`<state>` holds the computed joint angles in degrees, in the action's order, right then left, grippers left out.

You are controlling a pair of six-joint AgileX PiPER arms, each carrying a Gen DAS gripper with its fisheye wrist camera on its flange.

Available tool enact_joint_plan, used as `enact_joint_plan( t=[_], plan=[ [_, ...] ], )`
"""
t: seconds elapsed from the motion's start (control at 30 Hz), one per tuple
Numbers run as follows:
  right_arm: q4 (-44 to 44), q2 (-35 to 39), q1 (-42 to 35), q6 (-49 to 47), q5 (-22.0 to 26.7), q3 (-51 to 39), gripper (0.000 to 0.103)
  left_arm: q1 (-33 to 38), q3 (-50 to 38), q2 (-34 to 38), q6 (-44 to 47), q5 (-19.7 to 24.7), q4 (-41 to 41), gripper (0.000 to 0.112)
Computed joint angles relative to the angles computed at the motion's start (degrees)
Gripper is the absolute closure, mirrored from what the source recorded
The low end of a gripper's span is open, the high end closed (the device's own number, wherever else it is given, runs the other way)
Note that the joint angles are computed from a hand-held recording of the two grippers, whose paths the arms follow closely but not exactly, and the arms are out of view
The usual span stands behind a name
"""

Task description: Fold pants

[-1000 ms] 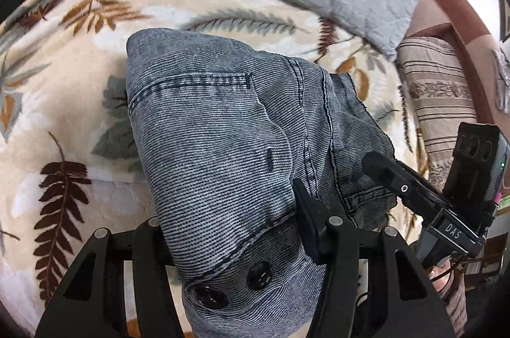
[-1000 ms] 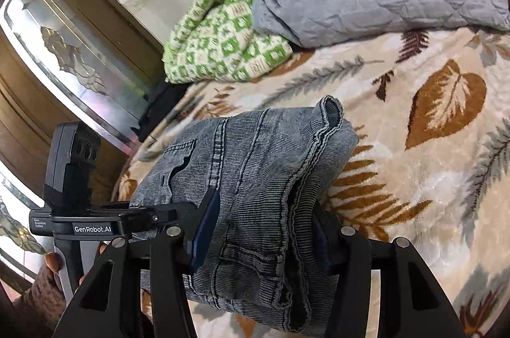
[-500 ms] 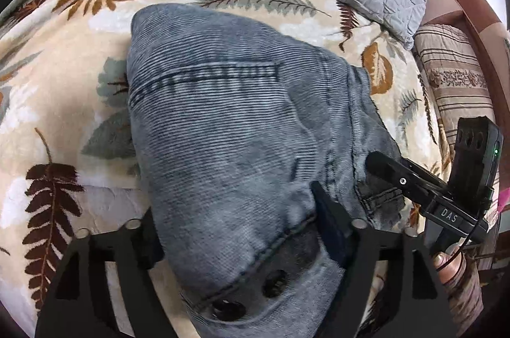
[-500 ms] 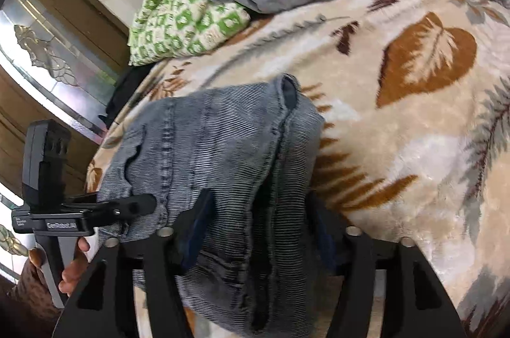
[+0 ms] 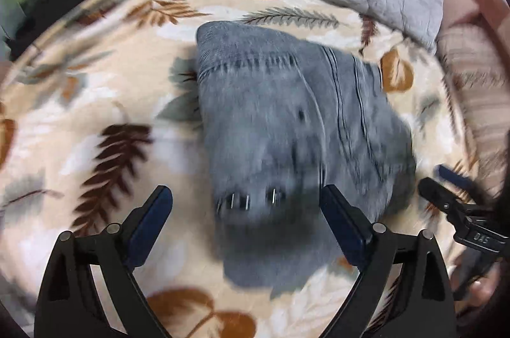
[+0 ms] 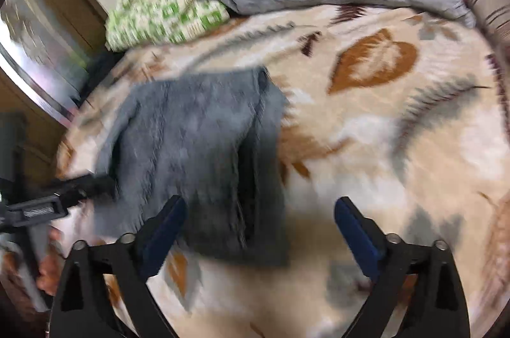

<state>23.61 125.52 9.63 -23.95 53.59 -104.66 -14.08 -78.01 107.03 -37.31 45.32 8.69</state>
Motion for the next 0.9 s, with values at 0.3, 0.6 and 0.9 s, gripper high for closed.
enact_joint_plan(
  t=[0.3, 0.6, 0.9],
  plan=[
    [-7.8, -20.3, 1.3, 3.9, -11.0, 29.1, 0.001, -18.3, 15.4, -9.5, -24.7, 0.5, 20.3, 0.017],
    [-12.3, -34.0, 1.3, 5.8, -17.9, 43.9, 0.001, -23.9, 20.8, -13.3, -31.9, 1.0, 21.6, 0.017],
    [-17.5, -38.2, 3.2, 8.9, -20.3, 46.8, 0.001, -26.5, 21.6, -14.7, -32.3, 2.1, 22.6, 0.017]
  ],
)
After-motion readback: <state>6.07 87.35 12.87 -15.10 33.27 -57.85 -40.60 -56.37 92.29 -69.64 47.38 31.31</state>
